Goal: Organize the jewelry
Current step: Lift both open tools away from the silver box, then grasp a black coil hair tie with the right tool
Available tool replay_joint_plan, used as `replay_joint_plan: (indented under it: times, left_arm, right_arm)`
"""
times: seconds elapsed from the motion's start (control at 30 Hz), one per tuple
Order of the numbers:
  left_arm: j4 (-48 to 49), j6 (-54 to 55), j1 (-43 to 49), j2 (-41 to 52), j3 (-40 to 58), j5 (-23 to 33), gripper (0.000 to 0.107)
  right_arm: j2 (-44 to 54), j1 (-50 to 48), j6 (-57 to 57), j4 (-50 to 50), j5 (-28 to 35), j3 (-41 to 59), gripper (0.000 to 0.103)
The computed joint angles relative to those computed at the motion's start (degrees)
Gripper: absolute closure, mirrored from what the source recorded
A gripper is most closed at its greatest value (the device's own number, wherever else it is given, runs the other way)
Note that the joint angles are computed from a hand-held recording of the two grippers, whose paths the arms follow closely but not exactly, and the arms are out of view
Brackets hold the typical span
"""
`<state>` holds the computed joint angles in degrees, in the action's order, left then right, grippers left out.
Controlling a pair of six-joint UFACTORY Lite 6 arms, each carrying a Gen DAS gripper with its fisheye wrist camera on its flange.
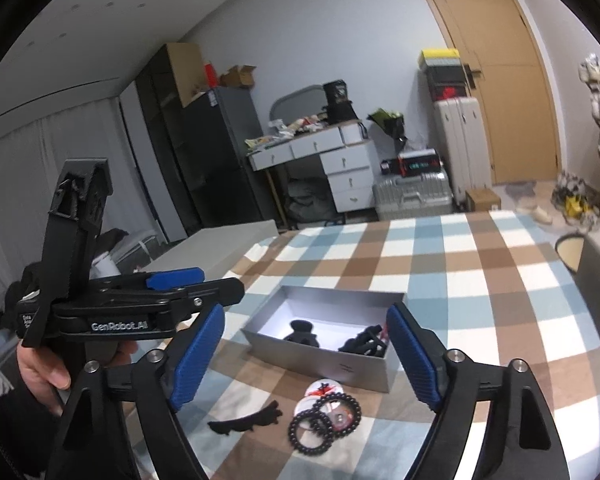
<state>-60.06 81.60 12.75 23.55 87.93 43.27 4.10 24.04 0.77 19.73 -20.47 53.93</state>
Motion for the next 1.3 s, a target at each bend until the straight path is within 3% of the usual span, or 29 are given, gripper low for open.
replay_joint_plan:
  times: [0.2, 0.27, 0.37, 0.53, 0.57, 0.73, 0.9, 1.03, 1.17, 1.3]
  left_arm:
    - [-5.41, 5.03, 2.41, -5.54, -6.57, -1.67, 0.022]
    - [-7.64, 7.10, 3.48, -7.04, -8.71, -1.40, 0.016]
    - [-11.10, 10.09, 5.41, -8.33, -11.52, -0.13, 0.016]
    - [-17.52, 17.97, 7.21, -11.44, -19.98, -3.14, 0.014]
    - [-18.27, 19.75, 7.45, -11.41, -21.37, -3.60, 0.007]
    - [-20.85, 25.15, 9.78, -9.85, -26.34, -3.64, 0.005]
    - [-23.16, 29.59, 10.31, -7.40, -28.75, -7.95, 0.005]
    - [-21.38, 27.50, 10.94, -4.53, -27.25, -8.97, 0.005]
    - [-21.55, 27.41, 11.29, -3.07, -26.66, -9.36, 0.005]
    - [-21.68, 27.64, 11.52, -2.08, -26.59, -9.55, 0.005]
  right_arm:
    - [-4.25, 4.81, -13.57, 13.71, -2.06, -2.95, 0.006]
    - [-5.17, 5.71, -14.77, 14.82, -3.07, -4.02, 0.004]
    - [-6.51, 8.01, -16.63, 17.09, -6.38, -6.49, 0.000]
    - [-5.73, 10.51, -16.63, 18.82, -8.81, -9.44, 0.000]
    - [-4.55, 10.95, -17.20, 19.98, -9.03, -9.67, 0.000]
    - [0.74, 10.38, -11.73, 17.43, -7.97, -10.59, 0.000]
    - [6.94, 7.43, -1.40, 8.20, -4.47, -8.78, 0.000]
    - [10.52, 5.31, 4.40, 3.65, -1.85, -6.11, 0.000]
    - [14.34, 3.55, 8.39, -0.16, 1.47, -1.72, 0.015]
    - [17.93, 3.43, 3.54, 4.08, 3.88, 2.89, 0.020]
